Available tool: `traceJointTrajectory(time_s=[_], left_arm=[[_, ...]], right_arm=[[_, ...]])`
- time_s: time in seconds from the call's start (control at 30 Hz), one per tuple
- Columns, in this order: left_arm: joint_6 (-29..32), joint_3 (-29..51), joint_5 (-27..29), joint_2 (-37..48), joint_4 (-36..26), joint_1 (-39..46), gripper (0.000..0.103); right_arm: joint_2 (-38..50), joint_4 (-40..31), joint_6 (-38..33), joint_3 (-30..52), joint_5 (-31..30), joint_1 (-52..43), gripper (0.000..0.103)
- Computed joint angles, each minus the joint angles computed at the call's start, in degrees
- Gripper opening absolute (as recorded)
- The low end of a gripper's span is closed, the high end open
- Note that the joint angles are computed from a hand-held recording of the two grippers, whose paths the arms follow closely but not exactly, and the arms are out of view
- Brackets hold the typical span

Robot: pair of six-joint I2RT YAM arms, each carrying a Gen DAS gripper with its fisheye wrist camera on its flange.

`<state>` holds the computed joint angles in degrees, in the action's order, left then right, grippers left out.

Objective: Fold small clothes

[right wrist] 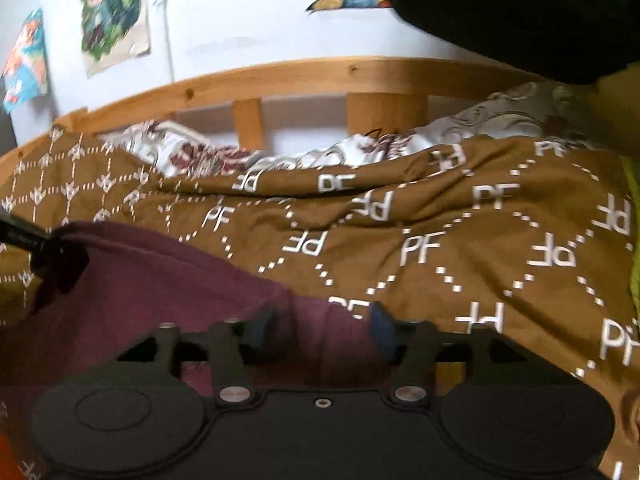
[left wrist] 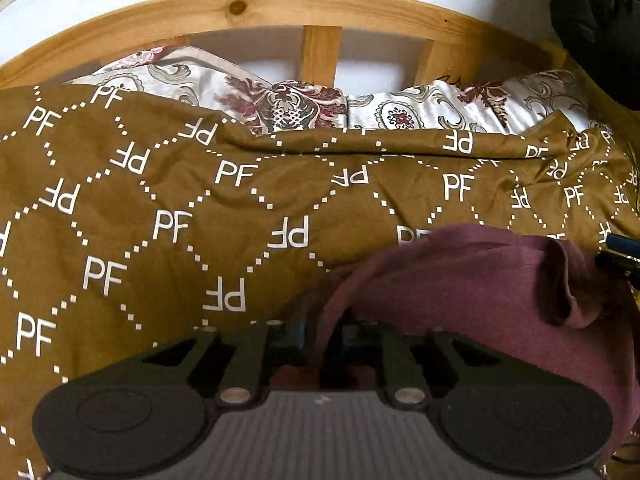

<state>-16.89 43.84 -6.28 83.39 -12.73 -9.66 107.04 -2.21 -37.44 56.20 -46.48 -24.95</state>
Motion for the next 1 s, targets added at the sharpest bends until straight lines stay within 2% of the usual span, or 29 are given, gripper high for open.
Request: traceJointTrajectory(time_s=[0.07, 0.13, 0.17, 0.23, 0.33, 0.43, 0.6, 0.7, 0.77, 0.8, 0.93, 1.0], left_arm=[[-0.2, -2.0, -0.1, -2.5, 0.9, 0.0, 0.065], [-0.2, -5.2, 0.4, -6.3, 2.6, 0.6, 0.077], [-0.3, -6.8, 0.8, -8.3, 3.0, 1.0, 0.082], [-1.0, -9.9, 2.0, -12.5, 3.1, 2.2, 0.09], [-3.1, -14.9, 4.9, -19.5, 1.2, 4.2, 0.091], [-4.6, -20.1, 7.2, -27.3, -1.3, 5.2, 0.09], [-7.1, -25.0, 8.3, -40.0, -7.6, 2.3, 0.082], [-7.8, -25.6, 10.7, -44.1, -11.1, 0.6, 0.067], [-8.7, -25.4, 10.8, -43.8, -12.7, -0.9, 0.046], [-9.5, -25.3, 10.4, -43.2, -13.3, -1.9, 0.041], [-14.0, -25.9, 4.5, -43.3, -14.2, -7.1, 0.007], [-15.2, -26.4, 3.8, -44.5, -14.9, -7.3, 0.005]], right_arm=[[-0.8, -1.0, -0.6, -0.5, -2.1, -2.0, 0.072], [-2.1, -2.5, -4.0, -1.8, -4.2, -4.0, 0.084], [-2.8, -2.9, -6.0, -2.8, -4.8, -4.8, 0.086], [-4.0, -3.6, -10.8, -5.4, -5.8, -6.5, 0.087], [-5.1, -3.4, -15.7, -9.4, -5.5, -8.4, 0.087], [-7.2, 1.5, -16.6, -15.7, -7.9, -11.4, 0.087], [-8.1, 1.7, -13.3, -21.3, -14.0, -18.4, 0.086], [-6.4, -5.0, -16.0, -19.5, -14.2, -19.9, 0.081], [-6.1, -3.6, -13.0, -19.6, -14.6, -20.2, 0.078], [-5.8, -3.4, -11.4, -19.2, -15.0, -20.5, 0.074], [-2.7, -8.8, -7.5, -14.5, -15.5, -21.5, 0.056], [-1.8, -11.4, -7.9, -13.0, -15.4, -22.2, 0.047]])
